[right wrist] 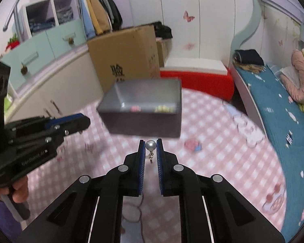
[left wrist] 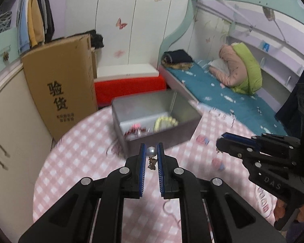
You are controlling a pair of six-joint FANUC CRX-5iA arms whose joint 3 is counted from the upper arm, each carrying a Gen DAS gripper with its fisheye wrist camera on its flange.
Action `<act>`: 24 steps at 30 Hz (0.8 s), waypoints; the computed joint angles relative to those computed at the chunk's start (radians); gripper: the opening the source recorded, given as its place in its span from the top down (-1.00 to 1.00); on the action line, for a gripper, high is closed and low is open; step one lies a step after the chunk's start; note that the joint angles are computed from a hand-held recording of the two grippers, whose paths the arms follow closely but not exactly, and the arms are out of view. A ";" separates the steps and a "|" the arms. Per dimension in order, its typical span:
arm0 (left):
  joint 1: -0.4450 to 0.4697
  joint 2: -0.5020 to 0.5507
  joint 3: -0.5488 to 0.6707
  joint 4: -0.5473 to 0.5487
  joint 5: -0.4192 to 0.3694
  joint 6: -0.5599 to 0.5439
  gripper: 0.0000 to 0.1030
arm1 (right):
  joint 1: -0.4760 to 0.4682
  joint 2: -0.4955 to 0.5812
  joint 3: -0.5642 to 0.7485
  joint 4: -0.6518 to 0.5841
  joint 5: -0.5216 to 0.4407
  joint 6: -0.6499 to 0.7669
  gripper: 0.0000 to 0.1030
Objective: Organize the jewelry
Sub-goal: 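Carry both pearl charms over the grey box and lower them inside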
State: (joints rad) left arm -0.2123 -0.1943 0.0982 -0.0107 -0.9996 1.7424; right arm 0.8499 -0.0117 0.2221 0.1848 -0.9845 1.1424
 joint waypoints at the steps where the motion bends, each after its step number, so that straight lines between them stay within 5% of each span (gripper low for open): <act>1: 0.005 0.007 0.010 0.009 0.005 -0.011 0.82 | -0.009 0.009 0.019 -0.007 0.002 0.010 0.77; 14: 0.034 0.187 0.221 0.025 -0.050 -0.028 0.82 | -0.091 0.230 0.339 -0.124 -0.075 0.133 0.77; 24: 0.065 0.239 0.207 0.076 -0.067 -0.039 0.82 | -0.108 0.298 0.388 -0.161 -0.114 0.147 0.77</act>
State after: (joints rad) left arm -0.1477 0.0444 0.3047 0.0649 -1.0666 1.7036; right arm 0.7415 0.2858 0.6100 0.0238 -1.0986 1.2897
